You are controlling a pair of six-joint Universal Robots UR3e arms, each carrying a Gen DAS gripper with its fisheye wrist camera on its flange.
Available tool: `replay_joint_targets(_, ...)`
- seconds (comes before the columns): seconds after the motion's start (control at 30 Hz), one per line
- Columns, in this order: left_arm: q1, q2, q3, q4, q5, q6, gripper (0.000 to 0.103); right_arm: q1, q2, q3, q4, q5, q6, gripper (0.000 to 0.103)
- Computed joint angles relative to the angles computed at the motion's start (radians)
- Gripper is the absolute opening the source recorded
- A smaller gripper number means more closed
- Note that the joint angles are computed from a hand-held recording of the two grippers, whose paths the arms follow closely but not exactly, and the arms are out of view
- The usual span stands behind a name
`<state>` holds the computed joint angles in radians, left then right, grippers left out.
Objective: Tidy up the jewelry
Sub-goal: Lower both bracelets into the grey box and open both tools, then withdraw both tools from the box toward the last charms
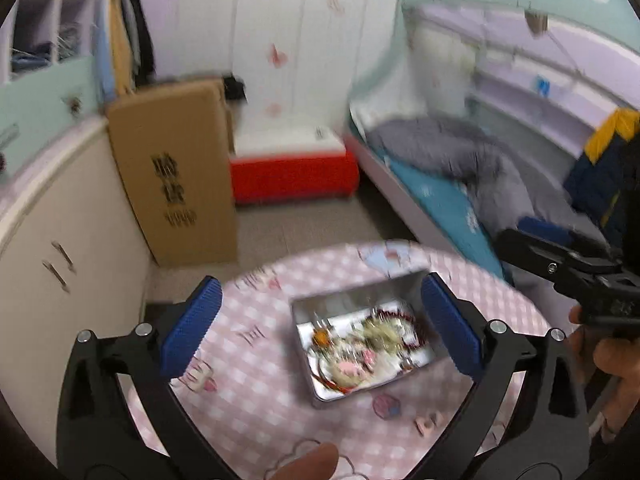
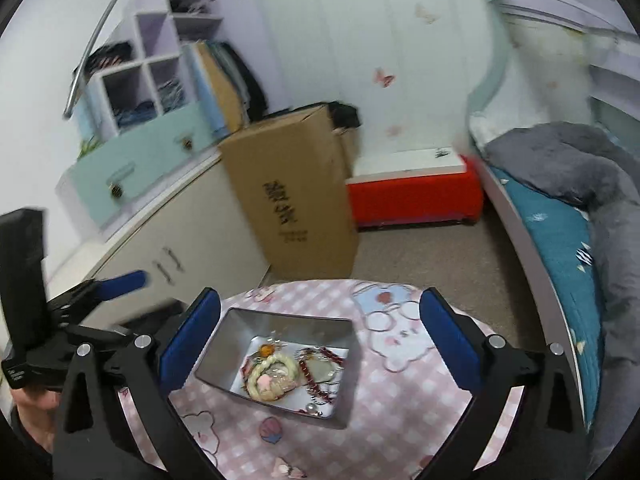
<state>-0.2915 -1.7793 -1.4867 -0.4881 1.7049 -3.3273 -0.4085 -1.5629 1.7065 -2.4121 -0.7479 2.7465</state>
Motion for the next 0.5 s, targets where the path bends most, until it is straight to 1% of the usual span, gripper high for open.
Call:
replay_joint_targets(0.17, -0.01, 0.077, -0.085, 0.043, 0.073, -0.054, 0.097, -0.052, -0.056, 0.045, -0.013, -0.028, 0.036, 0.096)
replay_joint_targets(0.23, -0.03, 0.105, -0.121, 0.061, 0.131, -0.079, 0.097, -0.081, -0.088, 0.065, 0.007, -0.013, 0.028, 0.096)
replay_joint_targets(0.3, -0.044, 0.134, -0.161, 0.093, 0.158, -0.095, 0.097, -0.113, -0.13, 0.09, 0.033, 0.004, 0.009, 0.096)
replay_joint_targets(0.37, -0.089, 0.141, -0.173, 0.107, 0.233, -0.103, 0.097, -0.113, -0.144, 0.093, 0.04, 0.0, 0.013, 0.096)
replay_joint_targets(0.5, -0.162, 0.157, -0.211, 0.177, 0.346, -0.086, 0.097, -0.16, -0.232, 0.13, 0.112, 0.038, -0.028, 0.096)
